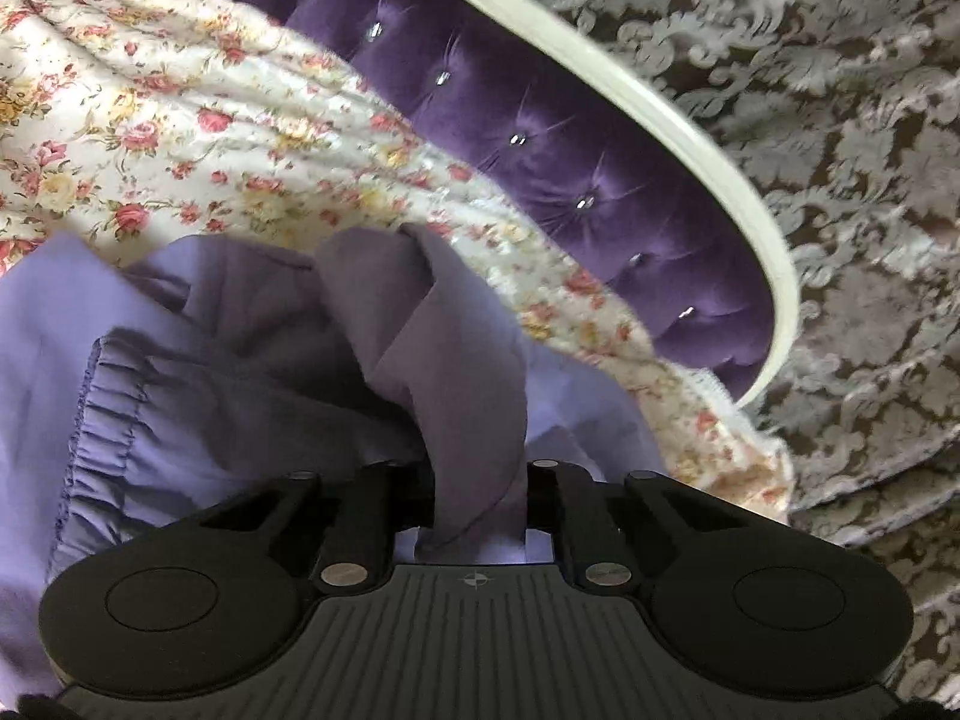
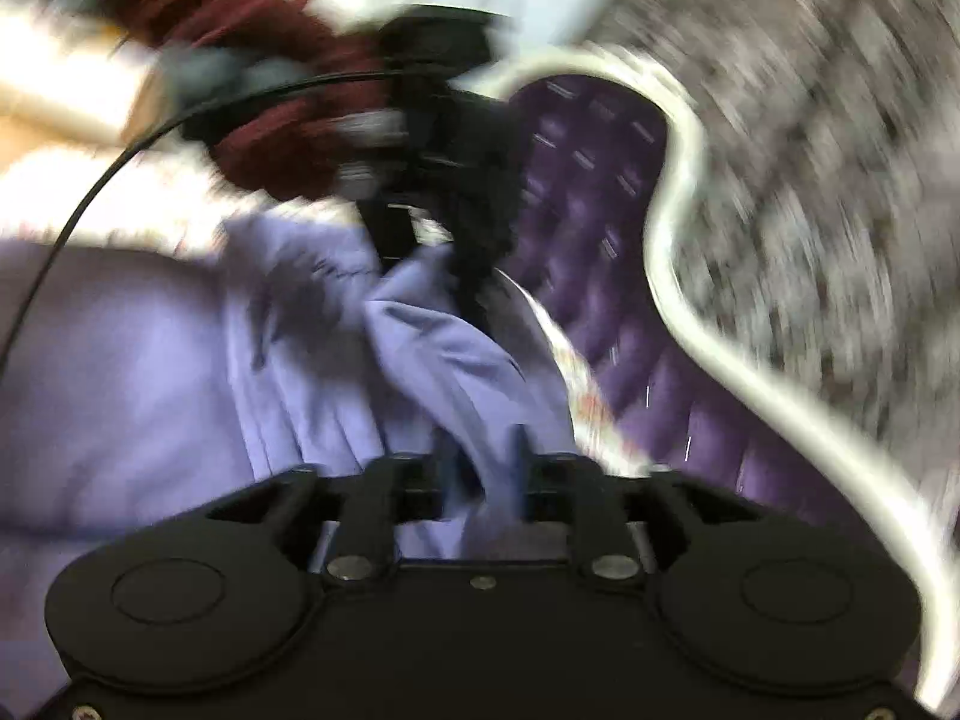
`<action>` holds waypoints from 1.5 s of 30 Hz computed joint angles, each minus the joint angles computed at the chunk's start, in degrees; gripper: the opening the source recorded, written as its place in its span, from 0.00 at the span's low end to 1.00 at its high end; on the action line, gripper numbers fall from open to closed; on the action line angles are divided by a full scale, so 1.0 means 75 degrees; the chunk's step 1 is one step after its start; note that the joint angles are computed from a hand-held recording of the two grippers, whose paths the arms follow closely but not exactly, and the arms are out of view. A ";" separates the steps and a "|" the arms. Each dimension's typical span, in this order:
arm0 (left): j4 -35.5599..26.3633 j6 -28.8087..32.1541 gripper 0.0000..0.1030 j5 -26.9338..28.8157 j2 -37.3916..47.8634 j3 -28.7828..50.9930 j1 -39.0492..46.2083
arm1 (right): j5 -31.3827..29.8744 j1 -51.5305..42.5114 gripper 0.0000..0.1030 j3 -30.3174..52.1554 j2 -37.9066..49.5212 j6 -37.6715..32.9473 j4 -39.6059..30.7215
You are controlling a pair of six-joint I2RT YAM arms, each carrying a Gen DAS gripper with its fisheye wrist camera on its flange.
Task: Fold small clothes
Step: 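Fold the hood down over the jacket body with both tools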
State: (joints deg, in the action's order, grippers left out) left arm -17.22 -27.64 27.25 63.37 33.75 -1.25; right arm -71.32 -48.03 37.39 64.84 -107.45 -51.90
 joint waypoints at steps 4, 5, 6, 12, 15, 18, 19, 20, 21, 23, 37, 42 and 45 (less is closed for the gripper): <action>0.0103 -0.0442 0.13 -0.0051 -0.0415 -0.0143 -0.0147 | 0.0809 -0.0296 0.76 0.2099 0.1880 0.1657 -0.2651; 0.0148 -0.0545 0.13 -0.0043 -0.0491 -0.0197 -0.0189 | 0.0971 -0.0299 0.77 0.2515 0.2313 0.2096 -0.3106; 0.0199 -0.0664 0.13 -0.0050 -0.0556 -0.0247 -0.0249 | 0.1109 -0.0261 0.79 0.2988 0.2821 0.2766 -0.3561; 0.0266 -0.0981 0.13 -0.0231 -0.0961 -0.0509 -0.0548 | 0.1209 0.0437 0.80 0.4220 0.4518 0.6435 -0.3866; 0.0252 -0.1023 0.13 -0.0217 -0.1117 -0.0614 -0.0528 | 0.1454 0.0976 0.81 0.4388 0.4940 0.8087 -0.3333; 0.0234 -0.1009 0.13 -0.0164 -0.1200 -0.0686 -0.0456 | 0.1296 0.1274 0.81 0.4552 0.5537 0.8575 -0.3568; 0.0242 -0.1011 0.13 -0.0142 -0.1220 -0.0710 -0.0429 | 0.1251 0.1284 0.81 0.4529 0.5715 0.8454 -0.3799; 0.0251 -0.0989 0.13 -0.0109 -0.1232 -0.0733 -0.0383 | 0.1166 0.1355 0.81 0.4504 0.5808 0.8552 -0.3850; 0.0256 -0.0971 0.13 -0.0100 -0.1252 -0.0751 -0.0357 | 0.1050 0.1340 0.78 0.4436 0.5873 0.8577 -0.3862; 0.0293 -0.0975 0.13 -0.0222 -0.1271 -0.0757 -0.0427 | 0.0819 0.1338 0.53 0.4261 0.5749 0.9170 -0.3394; 0.1189 -0.0550 0.21 -0.3714 -0.2594 -0.2860 -0.3386 | 0.2580 0.1333 0.22 0.1360 0.2241 0.8277 0.1351; 0.0886 0.0252 0.36 -0.4277 -0.3468 -0.3101 -0.3908 | 0.2344 0.0960 0.32 0.1181 0.2743 0.8373 0.1370; -0.0107 0.0658 0.50 -0.4249 -0.4274 -0.2729 -0.3757 | 0.2236 0.0802 0.60 0.1207 0.2542 0.8484 0.1382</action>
